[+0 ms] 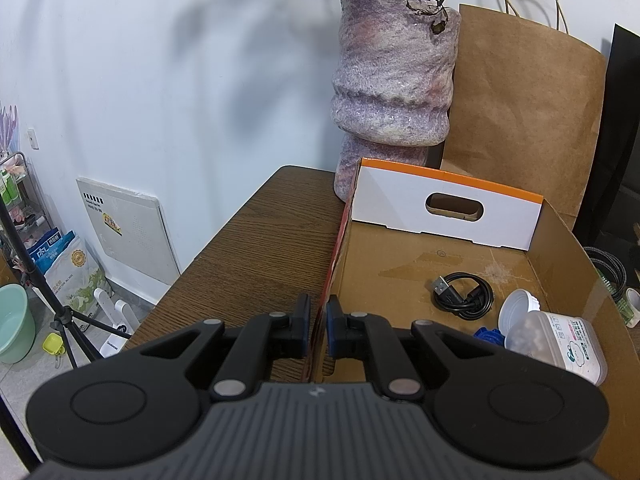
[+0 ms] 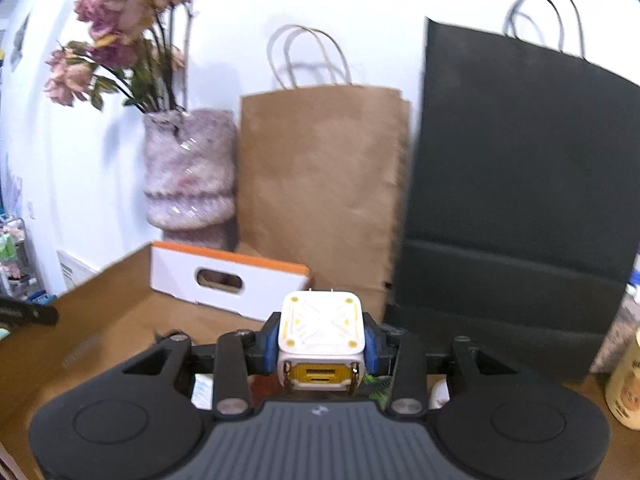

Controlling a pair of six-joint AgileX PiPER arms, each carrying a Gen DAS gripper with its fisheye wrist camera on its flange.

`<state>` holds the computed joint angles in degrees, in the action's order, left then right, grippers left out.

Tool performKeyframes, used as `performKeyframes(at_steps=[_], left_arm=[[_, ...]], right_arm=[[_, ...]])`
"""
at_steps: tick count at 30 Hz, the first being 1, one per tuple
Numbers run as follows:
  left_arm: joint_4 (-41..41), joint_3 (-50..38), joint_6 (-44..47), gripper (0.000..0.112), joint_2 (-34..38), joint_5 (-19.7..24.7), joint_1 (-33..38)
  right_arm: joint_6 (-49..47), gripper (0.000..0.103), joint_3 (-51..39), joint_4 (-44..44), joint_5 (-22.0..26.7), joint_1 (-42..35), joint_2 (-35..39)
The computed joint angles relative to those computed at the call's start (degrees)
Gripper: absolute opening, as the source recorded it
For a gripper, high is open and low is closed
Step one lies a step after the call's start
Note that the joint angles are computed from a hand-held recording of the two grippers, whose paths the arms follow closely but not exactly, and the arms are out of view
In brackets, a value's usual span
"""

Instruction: Organize rigid objects

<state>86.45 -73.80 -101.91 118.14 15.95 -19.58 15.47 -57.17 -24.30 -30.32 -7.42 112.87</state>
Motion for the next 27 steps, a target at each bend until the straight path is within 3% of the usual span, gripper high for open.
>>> performKeyframes(at_steps=[16,27], left_arm=[[0.48,0.15,-0.33,0.009,-0.09,0.09,0.07],[3.67,0.57,-3.31,0.009,-0.17,0.60,-0.32]], right_arm=[[7.65,0.038,-6.26,-10.95,5.55,8.63,0.46],[13.42,0.038,-9.68,-18.54,9.11,10.34,2.95]])
